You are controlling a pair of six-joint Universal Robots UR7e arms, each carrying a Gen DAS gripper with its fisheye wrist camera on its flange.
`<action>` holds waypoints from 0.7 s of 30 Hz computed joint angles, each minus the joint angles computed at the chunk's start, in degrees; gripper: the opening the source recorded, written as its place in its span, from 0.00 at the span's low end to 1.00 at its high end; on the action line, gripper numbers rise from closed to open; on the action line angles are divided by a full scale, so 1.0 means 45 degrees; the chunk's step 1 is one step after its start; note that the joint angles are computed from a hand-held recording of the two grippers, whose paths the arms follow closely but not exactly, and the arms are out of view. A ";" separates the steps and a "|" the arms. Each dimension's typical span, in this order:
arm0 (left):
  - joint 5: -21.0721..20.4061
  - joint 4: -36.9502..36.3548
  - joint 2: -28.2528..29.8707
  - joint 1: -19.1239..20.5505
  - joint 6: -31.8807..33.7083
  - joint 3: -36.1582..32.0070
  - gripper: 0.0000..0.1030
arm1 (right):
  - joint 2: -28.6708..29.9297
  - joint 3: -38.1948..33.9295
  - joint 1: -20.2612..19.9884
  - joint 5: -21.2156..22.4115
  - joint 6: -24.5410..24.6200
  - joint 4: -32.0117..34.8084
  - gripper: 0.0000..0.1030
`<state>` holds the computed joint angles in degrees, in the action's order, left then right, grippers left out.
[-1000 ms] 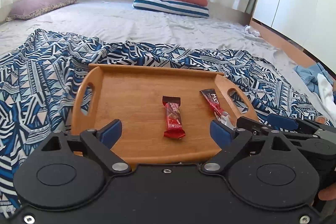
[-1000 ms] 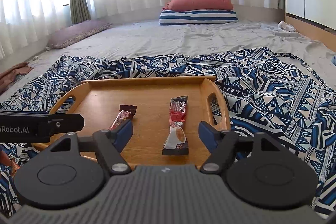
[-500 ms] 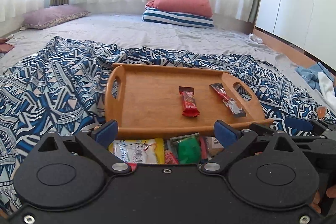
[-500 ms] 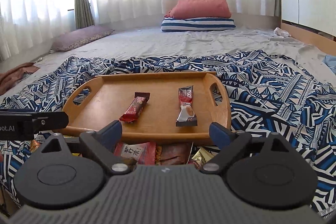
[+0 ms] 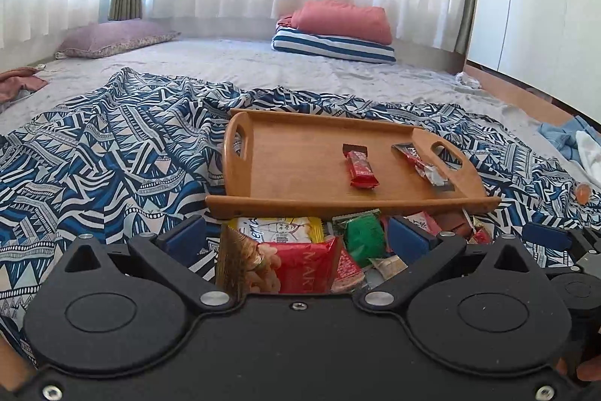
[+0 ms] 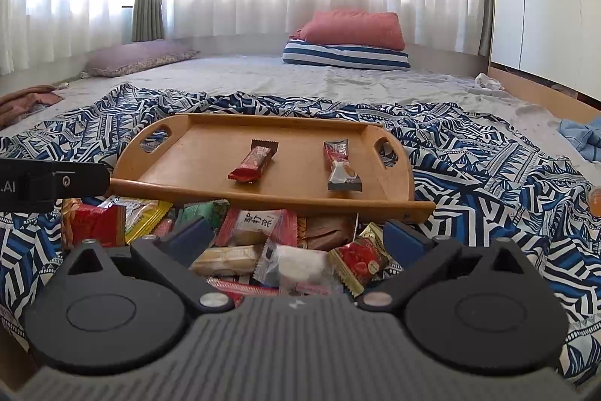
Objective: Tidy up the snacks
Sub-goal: 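Lift both open tools off the tray and move back over the pile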
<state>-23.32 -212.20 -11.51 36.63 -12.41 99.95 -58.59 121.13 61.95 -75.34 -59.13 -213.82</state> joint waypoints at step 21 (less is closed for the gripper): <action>0.0064 0.1427 0.0169 0.0815 -0.1129 -0.0084 0.99 | 0.0639 0.0193 -0.0077 -0.1168 0.0346 -0.0478 1.00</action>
